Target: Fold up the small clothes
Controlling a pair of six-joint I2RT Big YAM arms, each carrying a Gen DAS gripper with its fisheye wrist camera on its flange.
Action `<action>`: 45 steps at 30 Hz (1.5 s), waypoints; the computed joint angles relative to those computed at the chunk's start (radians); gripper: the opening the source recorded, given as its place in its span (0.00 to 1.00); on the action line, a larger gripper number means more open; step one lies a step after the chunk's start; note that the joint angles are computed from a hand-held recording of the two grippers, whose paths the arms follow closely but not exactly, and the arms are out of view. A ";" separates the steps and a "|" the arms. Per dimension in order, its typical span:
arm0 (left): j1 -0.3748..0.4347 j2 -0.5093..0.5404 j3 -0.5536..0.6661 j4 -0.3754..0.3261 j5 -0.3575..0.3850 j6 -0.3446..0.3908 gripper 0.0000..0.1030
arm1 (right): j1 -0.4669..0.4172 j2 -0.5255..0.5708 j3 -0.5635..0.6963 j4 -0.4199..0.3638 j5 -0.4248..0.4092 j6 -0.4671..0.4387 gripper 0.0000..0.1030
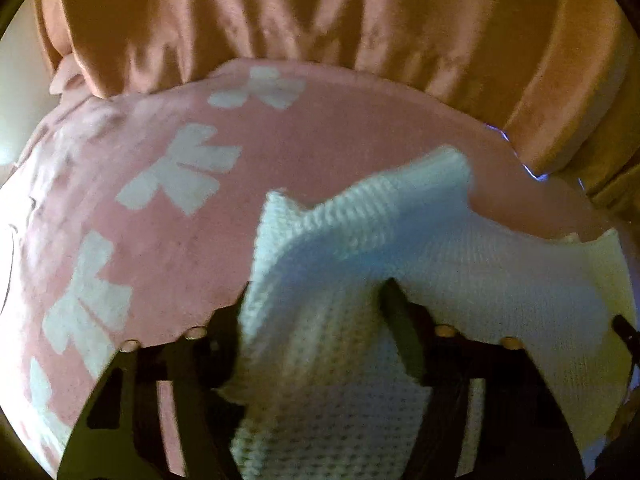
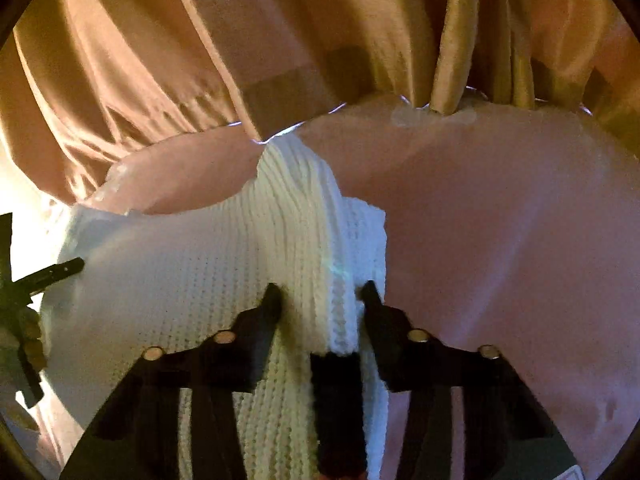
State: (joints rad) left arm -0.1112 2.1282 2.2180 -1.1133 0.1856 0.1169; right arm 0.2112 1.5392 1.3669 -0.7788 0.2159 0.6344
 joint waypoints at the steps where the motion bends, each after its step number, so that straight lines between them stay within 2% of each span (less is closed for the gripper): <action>1: 0.003 0.002 0.009 -0.005 0.009 0.000 0.40 | 0.000 -0.001 0.002 0.001 -0.007 -0.004 0.22; 2: 0.007 0.001 0.018 -0.013 0.029 -0.008 0.36 | -0.001 -0.007 0.002 0.006 -0.015 -0.009 0.17; 4: 0.013 -0.007 0.015 0.001 0.054 -0.024 0.16 | 0.000 -0.027 -0.006 0.028 -0.031 -0.007 0.15; 6: 0.023 -0.009 0.027 0.000 0.090 -0.045 0.09 | -0.003 -0.054 -0.018 0.062 -0.067 0.006 0.15; 8: 0.035 -0.010 0.036 0.004 0.118 -0.077 0.09 | -0.005 -0.087 -0.033 0.098 -0.078 0.014 0.14; 10: 0.034 0.006 0.050 0.004 0.102 -0.072 0.09 | -0.012 -0.063 -0.017 0.049 -0.060 0.005 0.14; 11: 0.027 0.032 0.072 -0.019 0.060 -0.050 0.09 | -0.017 -0.027 -0.001 -0.009 -0.040 0.008 0.15; 12: 0.024 0.051 0.087 -0.040 0.044 -0.043 0.12 | -0.027 -0.010 -0.010 -0.016 -0.055 0.040 0.16; 14: 0.021 0.037 0.058 -0.012 0.034 -0.047 0.13 | -0.043 -0.029 -0.060 0.061 -0.094 0.102 0.16; 15: 0.019 0.030 0.059 -0.015 0.040 -0.036 0.17 | -0.044 -0.030 -0.049 0.049 -0.093 0.104 0.19; 16: 0.018 0.024 0.056 -0.013 0.046 -0.028 0.32 | -0.043 -0.031 -0.038 0.043 -0.088 0.097 0.25; 17: 0.016 0.015 0.045 -0.003 0.044 -0.028 0.42 | -0.035 -0.031 -0.023 0.035 -0.058 0.075 0.28; 18: 0.015 0.004 0.024 0.016 0.037 -0.036 0.51 | -0.029 -0.026 -0.013 0.027 -0.037 0.058 0.41; 19: 0.015 0.000 0.014 0.022 0.039 -0.040 0.50 | -0.027 -0.019 -0.006 0.021 -0.030 0.042 0.46; 21: 0.009 0.011 0.021 -0.002 0.030 -0.026 0.46 | -0.027 0.005 0.008 -0.002 -0.038 0.027 0.14; 24: 0.003 -0.015 -0.027 0.043 -0.002 -0.005 0.38 | -0.033 -0.020 -0.010 0.019 -0.045 0.046 0.11; 27: 0.005 -0.010 -0.017 0.032 0.003 -0.002 0.39 | -0.035 -0.025 0.009 -0.016 0.011 0.026 0.10; 29: 0.005 -0.001 -0.011 0.027 -0.008 0.009 0.42 | -0.063 -0.010 0.008 -0.043 -0.058 0.048 0.11; 31: 0.006 -0.001 -0.015 0.035 -0.011 0.010 0.43 | -0.072 -0.027 -0.014 -0.015 -0.095 0.087 0.12; 32: 0.008 -0.001 -0.011 0.030 -0.004 0.001 0.43 | -0.068 -0.032 -0.004 -0.022 -0.095 0.078 0.13; 34: 0.014 0.000 0.003 0.009 0.018 -0.025 0.44 | -0.044 -0.041 0.021 -0.052 -0.035 0.044 0.17; 35: 0.018 0.000 0.010 -0.004 0.029 -0.036 0.47 | -0.033 -0.051 0.028 -0.075 -0.008 0.033 0.24; 36: 0.026 -0.003 0.016 -0.027 0.044 -0.047 0.55 | -0.029 -0.062 0.023 -0.090 -0.003 0.038 0.29; 37: 0.032 -0.008 0.014 -0.038 0.054 -0.054 0.57 | -0.025 -0.077 0.011 -0.105 -0.001 0.055 0.38; 39: 0.061 -0.043 -0.013 -0.081 0.125 -0.066 0.59 | -0.008 -0.121 -0.031 -0.139 -0.003 0.122 0.43; 42: 0.114 -0.139 -0.131 -0.054 0.242 -0.140 0.82 | 0.028 -0.201 -0.120 -0.139 -0.016 0.233 0.52; 44: 0.149 -0.208 -0.242 -0.009 0.312 -0.174 0.84 | 0.058 -0.255 -0.193 -0.101 -0.048 0.302 0.53; 45: 0.159 -0.225 -0.274 -0.019 0.320 -0.164 0.84 | 0.068 -0.274 -0.223 -0.080 -0.067 0.326 0.53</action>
